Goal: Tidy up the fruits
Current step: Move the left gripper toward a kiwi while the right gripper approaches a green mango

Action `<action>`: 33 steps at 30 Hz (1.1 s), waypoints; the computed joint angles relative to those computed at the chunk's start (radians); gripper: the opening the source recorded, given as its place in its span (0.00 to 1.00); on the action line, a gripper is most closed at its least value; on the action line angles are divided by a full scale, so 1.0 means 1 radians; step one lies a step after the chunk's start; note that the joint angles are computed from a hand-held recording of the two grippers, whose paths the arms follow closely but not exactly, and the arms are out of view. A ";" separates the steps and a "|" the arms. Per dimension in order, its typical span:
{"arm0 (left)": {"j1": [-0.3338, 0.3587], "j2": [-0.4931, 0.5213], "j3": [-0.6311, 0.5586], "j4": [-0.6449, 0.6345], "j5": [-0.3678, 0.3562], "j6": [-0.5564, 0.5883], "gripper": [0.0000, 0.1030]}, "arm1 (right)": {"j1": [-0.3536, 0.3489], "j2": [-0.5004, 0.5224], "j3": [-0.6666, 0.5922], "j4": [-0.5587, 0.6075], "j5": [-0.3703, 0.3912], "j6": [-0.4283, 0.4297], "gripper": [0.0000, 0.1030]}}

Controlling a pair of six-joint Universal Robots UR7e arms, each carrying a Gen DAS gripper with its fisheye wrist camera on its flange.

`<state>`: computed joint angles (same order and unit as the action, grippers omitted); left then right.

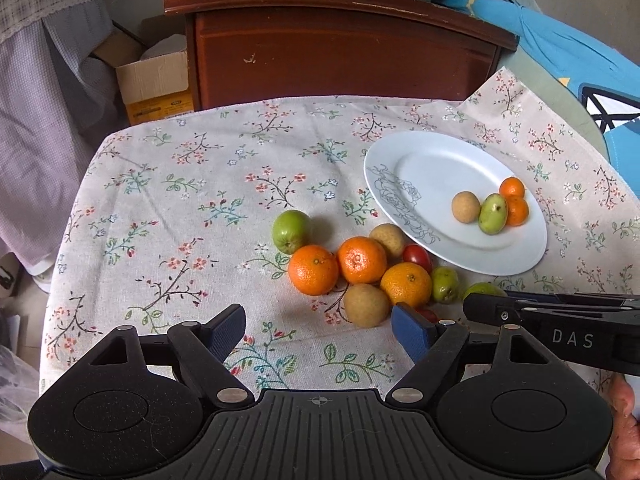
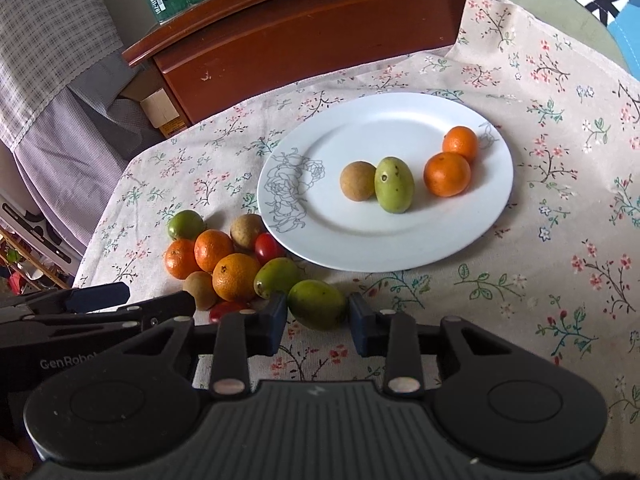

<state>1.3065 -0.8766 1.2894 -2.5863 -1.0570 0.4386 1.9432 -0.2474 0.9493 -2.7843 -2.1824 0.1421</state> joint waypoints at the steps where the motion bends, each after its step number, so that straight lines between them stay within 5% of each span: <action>1: 0.002 0.002 -0.001 -0.005 -0.011 0.001 0.76 | 0.001 -0.003 0.002 0.004 -0.008 0.008 0.32; 18: 0.010 0.017 -0.006 -0.006 -0.081 0.035 0.32 | 0.000 -0.026 0.030 0.021 -0.007 0.071 0.32; 33: 0.013 0.029 -0.013 0.013 -0.084 0.088 0.27 | -0.001 -0.026 0.028 0.022 -0.004 0.074 0.32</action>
<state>1.3195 -0.8474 1.2764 -2.5730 -1.1412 0.5261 1.9418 -0.2736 0.9773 -2.7620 -2.1863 0.2157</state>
